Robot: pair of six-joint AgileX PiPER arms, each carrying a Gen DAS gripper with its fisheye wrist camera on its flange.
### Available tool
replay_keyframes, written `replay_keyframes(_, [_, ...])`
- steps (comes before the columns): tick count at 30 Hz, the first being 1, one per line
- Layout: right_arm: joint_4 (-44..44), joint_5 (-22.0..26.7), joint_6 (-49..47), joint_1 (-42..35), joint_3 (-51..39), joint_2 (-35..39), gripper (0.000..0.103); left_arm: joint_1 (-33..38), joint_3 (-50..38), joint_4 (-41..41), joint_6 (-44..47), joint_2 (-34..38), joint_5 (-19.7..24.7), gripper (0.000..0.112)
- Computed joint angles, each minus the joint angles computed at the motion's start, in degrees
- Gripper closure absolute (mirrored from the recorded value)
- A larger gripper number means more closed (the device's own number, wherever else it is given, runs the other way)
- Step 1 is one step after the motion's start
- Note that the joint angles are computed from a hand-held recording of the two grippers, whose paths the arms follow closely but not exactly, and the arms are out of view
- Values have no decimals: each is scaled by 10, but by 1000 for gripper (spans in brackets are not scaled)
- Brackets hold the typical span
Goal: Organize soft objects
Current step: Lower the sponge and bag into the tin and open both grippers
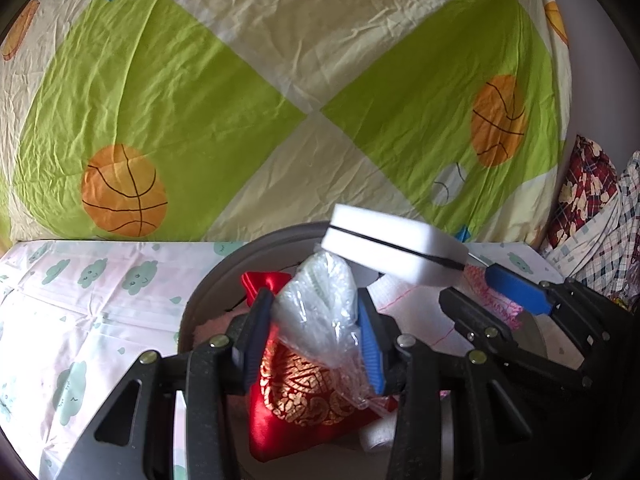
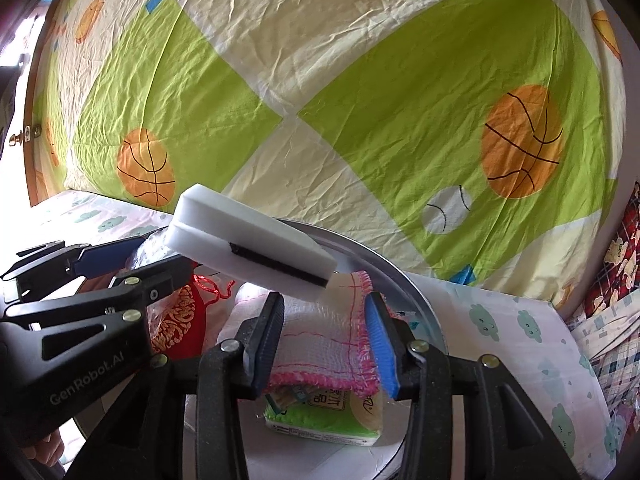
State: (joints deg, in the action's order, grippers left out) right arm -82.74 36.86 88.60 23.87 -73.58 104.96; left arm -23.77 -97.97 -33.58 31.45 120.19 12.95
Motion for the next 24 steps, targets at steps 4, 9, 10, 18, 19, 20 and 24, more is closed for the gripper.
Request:
replay_keyframes(4, [-5,-1,7,0,5,-8,58,1,2,-14,16,-2,-3,72])
replay_keyframes(9, [-21,-6,34,-3,14,-17,51,-2,-7,21,-17,3,7,73])
replay_keyframes(10, [-15,-14,32,-7,14,-18,51,-1,-9,19,-17,4,13,73])
replay_keyframes(18, [-37,16,55,5,48,-54,25,-10,-42,140,-130,17,51,73])
replay_keyframes(19, [-50,37,69,13,59,-61,25,-14,-42,166,-150,17,48,73])
replay_keyframes(20, [-60,64,80,22,66,-66,24,-15,-43,172,-154,17,49,73])
replay_keyframes(24, [-107,122,159,36,88,-77,24,-13,-78,160,-142,36,85,71])
